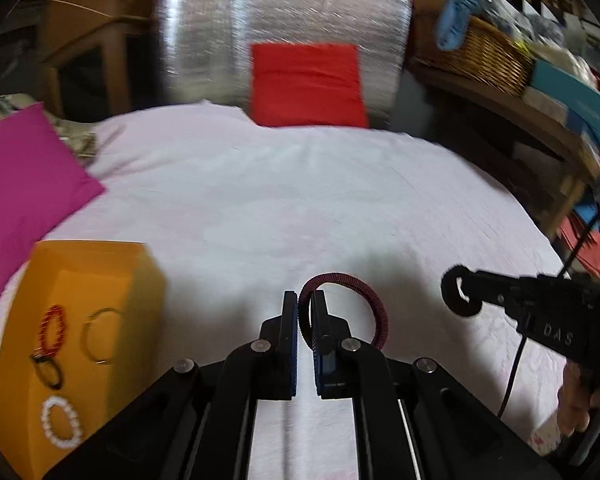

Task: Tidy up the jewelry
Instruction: 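Carry the black ring and maroon ring over the orange box with both tools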

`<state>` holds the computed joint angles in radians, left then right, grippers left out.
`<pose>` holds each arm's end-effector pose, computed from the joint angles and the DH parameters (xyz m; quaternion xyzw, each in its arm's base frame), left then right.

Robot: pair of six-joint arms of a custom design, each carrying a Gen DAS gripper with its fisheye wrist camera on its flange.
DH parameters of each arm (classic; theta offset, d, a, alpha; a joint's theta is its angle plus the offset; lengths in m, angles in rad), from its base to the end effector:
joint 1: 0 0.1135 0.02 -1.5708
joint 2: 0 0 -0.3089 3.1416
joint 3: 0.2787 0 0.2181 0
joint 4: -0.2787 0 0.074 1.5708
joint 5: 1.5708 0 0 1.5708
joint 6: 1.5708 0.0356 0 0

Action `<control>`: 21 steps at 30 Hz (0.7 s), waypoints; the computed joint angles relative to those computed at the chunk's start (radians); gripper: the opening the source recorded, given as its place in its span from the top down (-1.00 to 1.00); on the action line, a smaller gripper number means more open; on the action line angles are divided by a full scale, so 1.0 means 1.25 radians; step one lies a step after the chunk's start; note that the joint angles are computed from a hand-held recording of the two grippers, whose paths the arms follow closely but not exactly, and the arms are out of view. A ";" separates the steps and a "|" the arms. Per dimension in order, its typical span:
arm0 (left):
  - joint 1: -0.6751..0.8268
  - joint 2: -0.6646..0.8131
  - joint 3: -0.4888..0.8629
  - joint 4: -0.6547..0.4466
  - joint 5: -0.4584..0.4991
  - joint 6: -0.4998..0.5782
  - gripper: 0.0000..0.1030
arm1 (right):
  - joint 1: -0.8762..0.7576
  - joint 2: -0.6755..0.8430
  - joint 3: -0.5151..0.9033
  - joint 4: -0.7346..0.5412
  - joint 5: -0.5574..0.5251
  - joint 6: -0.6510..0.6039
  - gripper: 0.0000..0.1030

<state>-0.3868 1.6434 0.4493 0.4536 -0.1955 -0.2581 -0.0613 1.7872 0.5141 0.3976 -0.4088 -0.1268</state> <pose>0.2394 -0.0901 0.1752 0.0193 0.9113 -0.0425 0.4090 0.2739 -0.0026 0.1504 -0.0993 0.9178 0.1587 0.3500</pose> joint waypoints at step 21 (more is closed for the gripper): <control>0.093 -0.166 -0.124 0.009 -0.107 -0.046 0.87 | 0.148 -0.002 -0.065 0.121 0.020 0.077 0.74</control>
